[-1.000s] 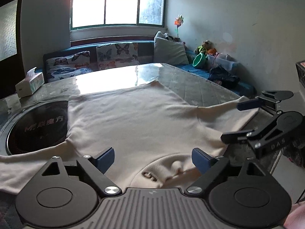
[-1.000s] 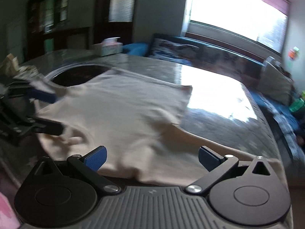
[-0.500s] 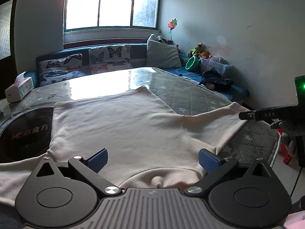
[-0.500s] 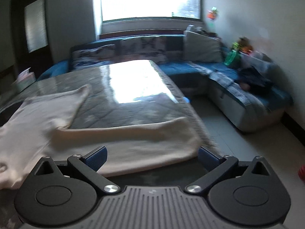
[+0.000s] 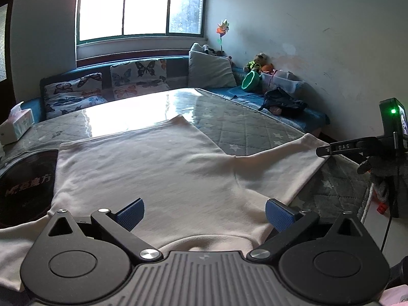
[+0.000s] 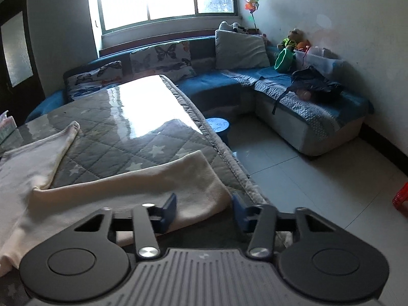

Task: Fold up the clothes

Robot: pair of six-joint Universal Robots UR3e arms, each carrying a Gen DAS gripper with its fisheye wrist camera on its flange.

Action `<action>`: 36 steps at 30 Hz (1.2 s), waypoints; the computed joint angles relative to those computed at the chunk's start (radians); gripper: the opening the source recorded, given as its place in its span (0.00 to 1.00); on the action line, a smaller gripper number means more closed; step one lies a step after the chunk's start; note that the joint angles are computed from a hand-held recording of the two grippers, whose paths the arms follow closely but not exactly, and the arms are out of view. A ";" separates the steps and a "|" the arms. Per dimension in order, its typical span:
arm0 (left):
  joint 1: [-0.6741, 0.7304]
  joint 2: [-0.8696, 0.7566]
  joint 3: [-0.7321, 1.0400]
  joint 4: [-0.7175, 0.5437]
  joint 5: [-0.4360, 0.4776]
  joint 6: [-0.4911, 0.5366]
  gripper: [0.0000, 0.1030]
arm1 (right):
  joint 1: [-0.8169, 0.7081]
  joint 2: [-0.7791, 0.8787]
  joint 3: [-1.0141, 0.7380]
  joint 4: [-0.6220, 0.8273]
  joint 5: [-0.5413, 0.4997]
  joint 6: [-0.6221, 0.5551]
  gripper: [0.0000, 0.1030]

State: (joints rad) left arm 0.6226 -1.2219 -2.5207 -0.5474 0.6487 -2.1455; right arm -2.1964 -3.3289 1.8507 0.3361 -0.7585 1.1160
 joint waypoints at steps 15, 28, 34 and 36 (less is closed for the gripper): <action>-0.158 -0.095 0.038 0.035 0.038 0.038 1.00 | 0.027 0.150 0.012 -0.005 0.093 -0.073 0.06; -0.249 -0.153 0.091 -0.005 0.049 0.050 1.00 | -0.071 0.093 0.021 0.032 -0.041 -0.049 0.24; -0.247 -0.135 0.091 -0.045 0.040 0.077 1.00 | -0.068 0.050 0.037 0.045 -0.058 -0.048 0.27; -0.252 -0.136 0.091 -0.045 0.040 0.082 1.00 | -0.065 0.045 0.034 0.055 -0.054 -0.060 0.08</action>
State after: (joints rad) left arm 0.3702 -1.3576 -2.4301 -0.5924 0.6891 -2.0632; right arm -2.2615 -3.2842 1.8843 0.3912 -0.8127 1.0564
